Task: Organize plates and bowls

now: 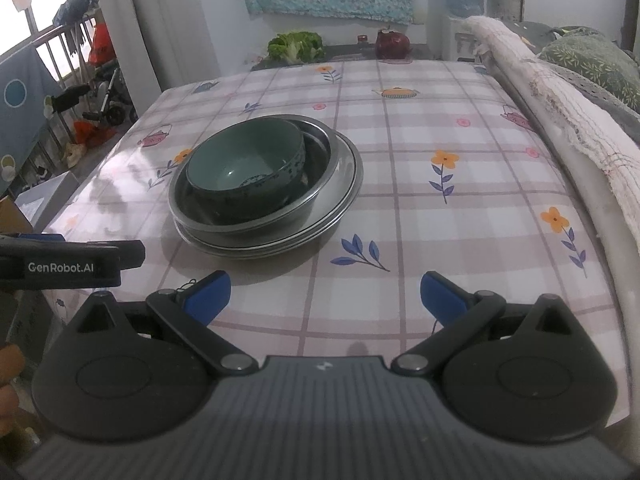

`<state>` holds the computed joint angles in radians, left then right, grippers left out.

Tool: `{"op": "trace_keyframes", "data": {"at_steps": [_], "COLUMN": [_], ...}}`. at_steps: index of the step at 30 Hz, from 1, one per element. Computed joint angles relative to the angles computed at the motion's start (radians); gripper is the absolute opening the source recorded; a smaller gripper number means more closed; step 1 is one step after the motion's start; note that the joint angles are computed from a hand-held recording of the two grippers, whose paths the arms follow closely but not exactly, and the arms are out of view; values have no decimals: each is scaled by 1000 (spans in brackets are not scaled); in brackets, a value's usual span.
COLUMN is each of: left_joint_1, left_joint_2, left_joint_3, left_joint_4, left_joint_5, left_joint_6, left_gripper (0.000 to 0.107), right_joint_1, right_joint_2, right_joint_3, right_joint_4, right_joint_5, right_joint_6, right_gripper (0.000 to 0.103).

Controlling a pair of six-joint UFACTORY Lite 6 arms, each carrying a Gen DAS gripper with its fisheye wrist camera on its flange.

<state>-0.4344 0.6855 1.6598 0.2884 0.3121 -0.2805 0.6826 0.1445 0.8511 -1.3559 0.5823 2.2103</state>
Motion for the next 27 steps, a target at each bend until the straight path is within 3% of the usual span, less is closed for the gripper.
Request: {"op": "trace_keyframes", "data": {"at_steps": [27], "left_joint_1": [-7], "left_joint_2": [-2], "left_joint_3": [-9], "left_joint_4": [-7], "left_joint_5": [6], "left_joint_6": [12], "left_gripper": [103], "right_joint_1": [8], "right_joint_2": [15], "right_joint_3": [1], "right_joint_4": [-10], "right_joint_5": [-8], "right_joint_6": [22], "right_gripper": [102]}}
